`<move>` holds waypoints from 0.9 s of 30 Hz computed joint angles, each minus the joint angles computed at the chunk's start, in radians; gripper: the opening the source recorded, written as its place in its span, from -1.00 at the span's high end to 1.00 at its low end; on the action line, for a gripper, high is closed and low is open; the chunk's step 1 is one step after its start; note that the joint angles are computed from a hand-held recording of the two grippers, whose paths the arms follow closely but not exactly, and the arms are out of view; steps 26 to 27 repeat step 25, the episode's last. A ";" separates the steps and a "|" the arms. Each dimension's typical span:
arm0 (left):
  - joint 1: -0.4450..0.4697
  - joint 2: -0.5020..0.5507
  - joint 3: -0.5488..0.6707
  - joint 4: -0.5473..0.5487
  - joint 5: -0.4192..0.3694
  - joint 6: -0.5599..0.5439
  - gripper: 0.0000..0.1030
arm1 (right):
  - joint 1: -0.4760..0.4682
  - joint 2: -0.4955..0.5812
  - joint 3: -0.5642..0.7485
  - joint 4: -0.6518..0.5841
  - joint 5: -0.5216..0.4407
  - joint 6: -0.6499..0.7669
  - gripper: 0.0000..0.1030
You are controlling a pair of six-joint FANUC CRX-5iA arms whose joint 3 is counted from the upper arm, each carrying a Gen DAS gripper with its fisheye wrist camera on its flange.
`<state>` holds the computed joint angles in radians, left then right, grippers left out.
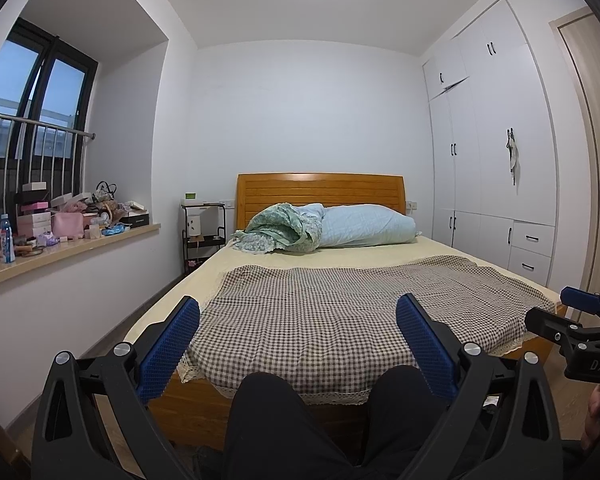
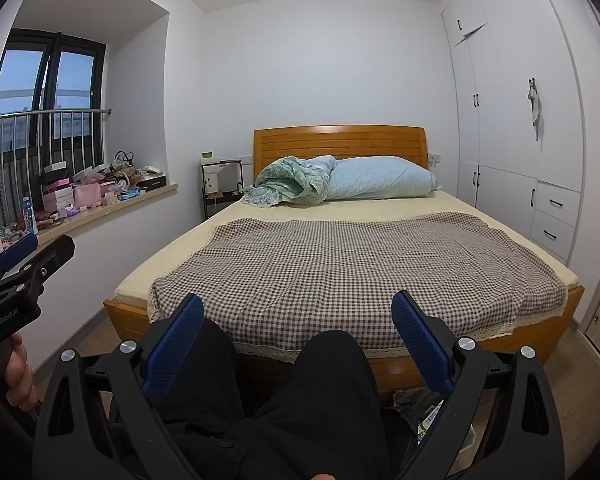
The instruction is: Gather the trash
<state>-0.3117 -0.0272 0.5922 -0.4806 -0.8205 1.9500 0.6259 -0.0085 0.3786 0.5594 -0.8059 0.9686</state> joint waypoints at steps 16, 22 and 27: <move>0.065 -0.008 -0.054 0.186 0.054 -0.113 -0.85 | -0.007 0.012 0.000 0.012 -0.004 -0.018 -0.76; 0.150 0.111 0.020 0.348 0.052 -0.155 -0.85 | -0.064 0.083 0.066 0.004 0.016 -0.044 -0.76; 0.138 0.242 0.187 0.213 -0.001 -0.107 -0.85 | -0.120 0.217 0.215 -0.029 -0.012 -0.014 -0.77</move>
